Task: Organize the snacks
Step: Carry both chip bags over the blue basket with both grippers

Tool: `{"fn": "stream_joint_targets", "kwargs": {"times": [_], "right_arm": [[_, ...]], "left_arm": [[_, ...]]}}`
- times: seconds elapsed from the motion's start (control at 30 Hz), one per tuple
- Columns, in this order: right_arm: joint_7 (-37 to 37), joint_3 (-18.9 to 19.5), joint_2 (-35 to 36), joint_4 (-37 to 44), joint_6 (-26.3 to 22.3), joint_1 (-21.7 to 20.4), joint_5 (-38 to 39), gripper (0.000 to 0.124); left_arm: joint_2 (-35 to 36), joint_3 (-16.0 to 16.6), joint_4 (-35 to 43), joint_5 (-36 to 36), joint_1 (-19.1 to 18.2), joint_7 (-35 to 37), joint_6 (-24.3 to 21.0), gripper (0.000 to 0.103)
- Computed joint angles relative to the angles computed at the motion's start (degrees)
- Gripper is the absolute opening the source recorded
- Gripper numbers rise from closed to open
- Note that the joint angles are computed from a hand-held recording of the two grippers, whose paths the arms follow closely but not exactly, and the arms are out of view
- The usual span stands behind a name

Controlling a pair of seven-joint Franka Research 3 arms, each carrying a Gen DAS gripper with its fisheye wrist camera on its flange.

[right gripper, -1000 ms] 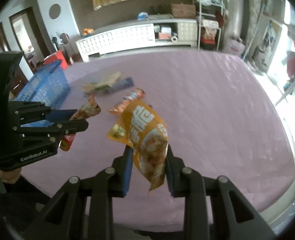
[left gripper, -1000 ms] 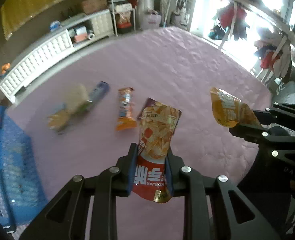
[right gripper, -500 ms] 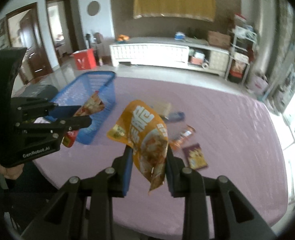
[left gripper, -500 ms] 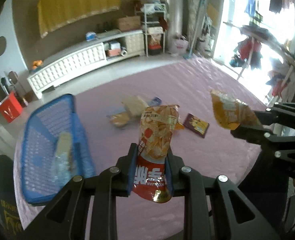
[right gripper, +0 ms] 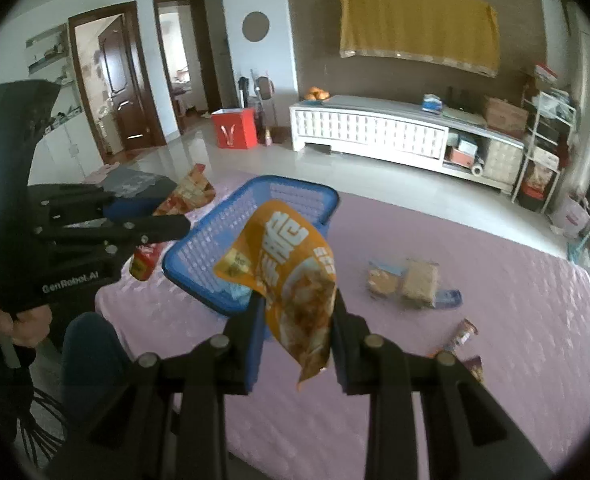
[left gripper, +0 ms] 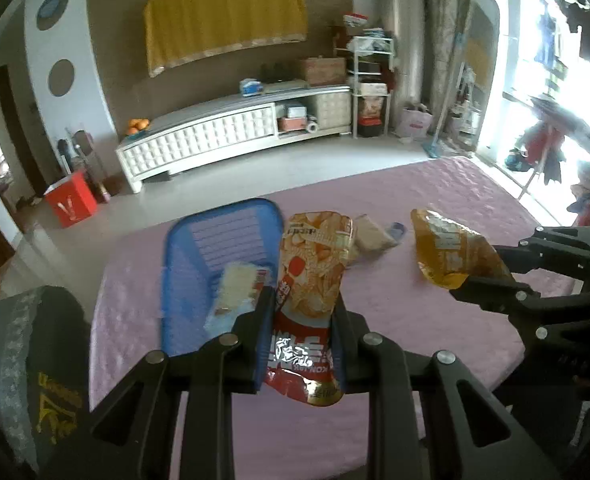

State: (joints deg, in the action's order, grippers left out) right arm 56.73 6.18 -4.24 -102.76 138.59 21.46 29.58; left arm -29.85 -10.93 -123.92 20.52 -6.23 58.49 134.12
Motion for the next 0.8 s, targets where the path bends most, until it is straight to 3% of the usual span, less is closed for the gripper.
{"fn": "stream_joint_targets", "kwargs": {"times": [0.27, 0.8], "right_arm": [[2.06, 1.2, 6.5, 7.95, -1.71, 1.03, -2.23, 0.034], [8.92, 2.17, 17.06, 18.61, -6.14, 3.32, -10.14, 0.034]], "left_arm": [[-0.24, 2.26, 0.3, -0.18, 1.99, 1.57, -1.65, 0.023], [3.86, 6.52, -1.43, -6.59, 3.77, 7.96, 2.06, 0.023]]}}
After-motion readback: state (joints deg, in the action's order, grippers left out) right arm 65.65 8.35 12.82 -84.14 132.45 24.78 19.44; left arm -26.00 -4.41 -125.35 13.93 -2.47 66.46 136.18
